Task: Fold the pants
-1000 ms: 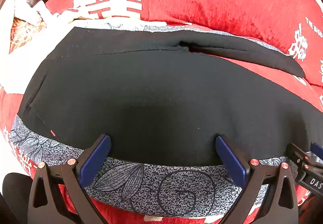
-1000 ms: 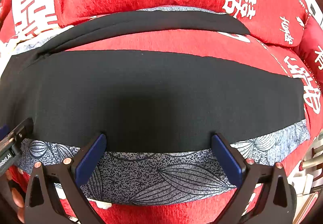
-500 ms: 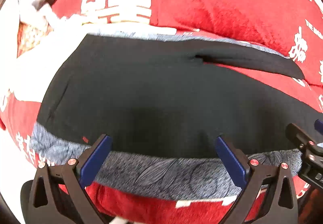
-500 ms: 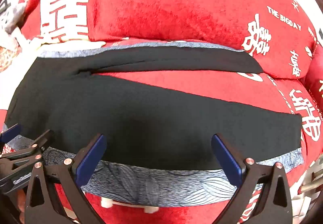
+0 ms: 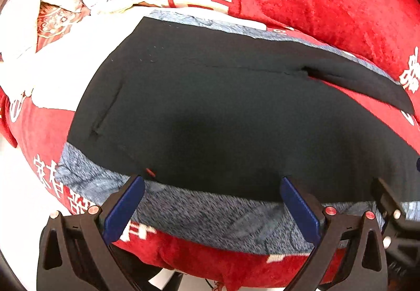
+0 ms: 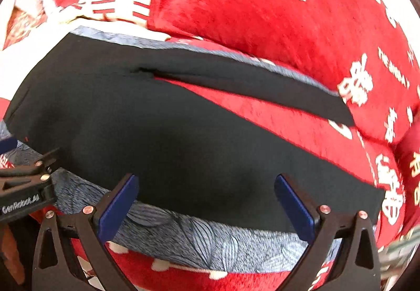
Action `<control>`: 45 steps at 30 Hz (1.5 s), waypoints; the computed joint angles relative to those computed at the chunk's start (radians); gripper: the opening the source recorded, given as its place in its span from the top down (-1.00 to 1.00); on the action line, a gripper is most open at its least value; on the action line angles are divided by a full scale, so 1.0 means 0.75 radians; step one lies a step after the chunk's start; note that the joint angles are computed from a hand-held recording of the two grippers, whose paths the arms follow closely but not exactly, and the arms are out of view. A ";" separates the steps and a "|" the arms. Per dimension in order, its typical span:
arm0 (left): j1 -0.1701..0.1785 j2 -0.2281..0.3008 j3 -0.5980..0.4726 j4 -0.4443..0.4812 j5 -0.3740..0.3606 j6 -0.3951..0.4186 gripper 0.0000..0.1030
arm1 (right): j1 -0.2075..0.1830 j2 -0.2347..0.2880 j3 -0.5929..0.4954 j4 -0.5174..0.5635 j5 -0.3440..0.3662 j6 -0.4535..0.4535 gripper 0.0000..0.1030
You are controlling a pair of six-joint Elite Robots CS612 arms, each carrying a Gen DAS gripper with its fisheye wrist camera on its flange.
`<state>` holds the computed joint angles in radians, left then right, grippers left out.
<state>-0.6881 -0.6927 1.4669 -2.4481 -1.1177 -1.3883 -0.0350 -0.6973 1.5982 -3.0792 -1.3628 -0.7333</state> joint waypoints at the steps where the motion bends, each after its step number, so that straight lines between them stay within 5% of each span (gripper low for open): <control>1: 0.007 -0.002 0.004 -0.001 -0.005 -0.003 -1.00 | 0.007 -0.006 0.019 -0.019 0.004 -0.011 -1.00; 8: 0.050 -0.026 0.014 0.079 -0.046 -0.034 -1.00 | 0.037 -0.012 -0.004 0.067 0.075 -0.098 -1.00; 14: 0.103 -0.005 -0.044 0.112 -0.075 0.036 -1.00 | 0.045 0.026 -0.151 0.286 0.172 -0.070 -1.00; 18: 0.140 0.039 -0.132 0.156 -0.091 0.123 -1.00 | 0.067 0.083 -0.287 0.415 0.153 -0.052 -1.00; 23: 0.227 0.112 -0.284 0.221 -0.151 0.188 -1.00 | 0.119 0.196 -0.517 0.521 0.074 0.014 -1.00; 27: 0.289 0.182 -0.392 0.287 -0.256 0.203 -1.00 | 0.168 0.331 -0.784 0.782 -0.003 0.036 -1.00; 29: 0.297 0.210 -0.449 0.405 -0.205 0.241 -1.00 | 0.178 0.392 -0.895 0.906 -0.022 0.012 -1.00; 32: 0.305 0.192 -0.419 0.353 -0.203 0.301 -1.00 | 0.155 0.464 -1.037 1.001 -0.012 0.067 -1.00; 35: 0.274 0.169 -0.414 0.549 -0.009 0.197 -1.00 | 0.121 0.550 -1.204 1.030 -0.094 0.240 -1.00; 37: 0.266 0.131 -0.369 0.455 -0.017 0.195 -1.00 | 0.108 0.585 -1.275 0.994 -0.182 0.309 -1.00; 39: 0.274 0.112 -0.312 0.278 -0.077 0.227 -1.00 | 0.091 0.577 -1.276 0.961 -0.091 0.296 -1.00; 41: 0.278 0.134 -0.353 0.316 -0.081 0.222 -1.00 | 0.082 0.555 -1.266 1.013 0.134 0.206 -1.00; 45: 0.280 0.188 -0.454 0.438 -0.089 0.255 -1.00 | 0.138 0.550 -1.312 1.343 0.346 -0.290 -1.00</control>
<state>-0.4783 -0.5516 1.1266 -2.1199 -1.1848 -1.1973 0.0685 -0.2850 0.6139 -2.0719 -1.1036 -0.9504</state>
